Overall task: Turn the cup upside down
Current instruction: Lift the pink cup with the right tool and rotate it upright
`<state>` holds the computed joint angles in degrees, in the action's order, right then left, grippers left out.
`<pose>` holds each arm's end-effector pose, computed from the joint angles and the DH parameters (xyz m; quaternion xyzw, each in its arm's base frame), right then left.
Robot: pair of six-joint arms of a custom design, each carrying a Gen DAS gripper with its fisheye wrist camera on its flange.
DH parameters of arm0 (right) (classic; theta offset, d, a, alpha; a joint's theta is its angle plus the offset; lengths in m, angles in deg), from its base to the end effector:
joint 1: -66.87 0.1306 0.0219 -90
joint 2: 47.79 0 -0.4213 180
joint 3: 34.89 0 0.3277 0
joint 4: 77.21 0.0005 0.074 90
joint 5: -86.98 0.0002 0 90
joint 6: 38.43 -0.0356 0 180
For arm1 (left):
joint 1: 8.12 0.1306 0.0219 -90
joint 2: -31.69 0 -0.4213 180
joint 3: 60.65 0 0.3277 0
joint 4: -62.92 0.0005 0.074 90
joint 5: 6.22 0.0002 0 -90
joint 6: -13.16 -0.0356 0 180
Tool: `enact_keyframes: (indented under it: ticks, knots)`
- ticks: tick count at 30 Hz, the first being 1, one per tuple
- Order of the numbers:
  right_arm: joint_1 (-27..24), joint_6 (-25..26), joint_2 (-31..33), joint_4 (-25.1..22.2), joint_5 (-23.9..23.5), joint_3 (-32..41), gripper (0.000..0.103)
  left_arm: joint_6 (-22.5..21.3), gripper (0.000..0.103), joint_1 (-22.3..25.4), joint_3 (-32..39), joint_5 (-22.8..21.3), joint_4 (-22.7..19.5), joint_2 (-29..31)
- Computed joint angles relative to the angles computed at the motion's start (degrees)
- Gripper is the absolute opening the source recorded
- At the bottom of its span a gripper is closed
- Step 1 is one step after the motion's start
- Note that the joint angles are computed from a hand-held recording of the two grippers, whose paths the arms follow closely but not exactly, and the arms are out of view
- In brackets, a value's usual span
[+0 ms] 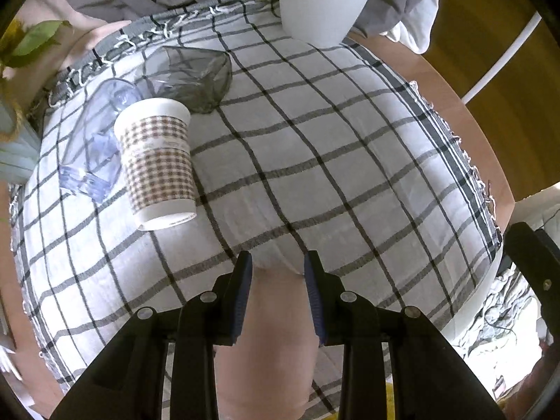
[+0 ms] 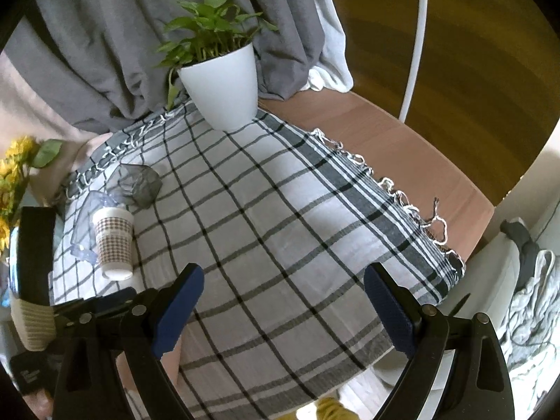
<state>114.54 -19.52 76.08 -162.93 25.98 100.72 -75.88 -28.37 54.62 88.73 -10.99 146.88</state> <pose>0.4215 0.4363 0.4460 0.2287 0.9317 -0.0102 0.2821 0.5234 -0.1969 0.4071 0.1717 0.9741 -0.0679 0.1302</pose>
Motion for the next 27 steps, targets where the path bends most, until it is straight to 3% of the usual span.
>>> enact_keyframes:
  ticks: [1, 3, 5, 6, 9, 11, 14, 22, 27]
  knots:
    - [0.1, 0.3, -0.1, 0.2, 0.0, 0.1, 0.093, 0.3, 0.032, 0.0, -0.5, -0.5, 0.9, -0.8]
    - [0.3, 1.1, -0.2, 0.1, 0.3, 0.7, 0.093, 0.3, 0.048, -0.1, -1.9, -2.3, 3.1, -2.8]
    - [0.5, 2.5, -0.5, 0.8, 0.5, 1.1, 0.093, 0.9, 0.091, -0.2, -3.9, -5.2, 6.3, -5.7]
    - [0.5, 3.4, -0.5, 1.0, 0.2, 1.7, 0.093, 1.2, 0.095, -0.2, -4.9, -6.4, 7.9, -7.1]
    - [0.5, 7.7, -0.3, 3.1, -2.5, 3.2, 0.093, 1.0, 0.096, 0.1, -8.0, -11.1, 11.8, -11.3]
    - [0.5, 9.7, 0.4, 3.7, -4.6, 4.9, 0.093, 1.2, 0.103, 0.4, -9.9, -14.1, 13.8, -13.4]
    - [0.7, 12.2, 2.2, 4.2, -7.1, 7.9, 0.094, 2.3, 0.103, 2.2, -13.3, -16.8, 15.8, -16.5]
    - [-0.7, 13.1, 7.3, 6.8, -20.1, 12.0, 0.094, 9.0, 0.103, 8.2, -18.2, -12.2, 15.7, -19.6]
    - [-1.8, 11.2, 12.5, 3.9, -28.5, 17.0, 0.094, 8.0, 0.103, 10.1, -19.7, -11.6, 15.8, -18.4]
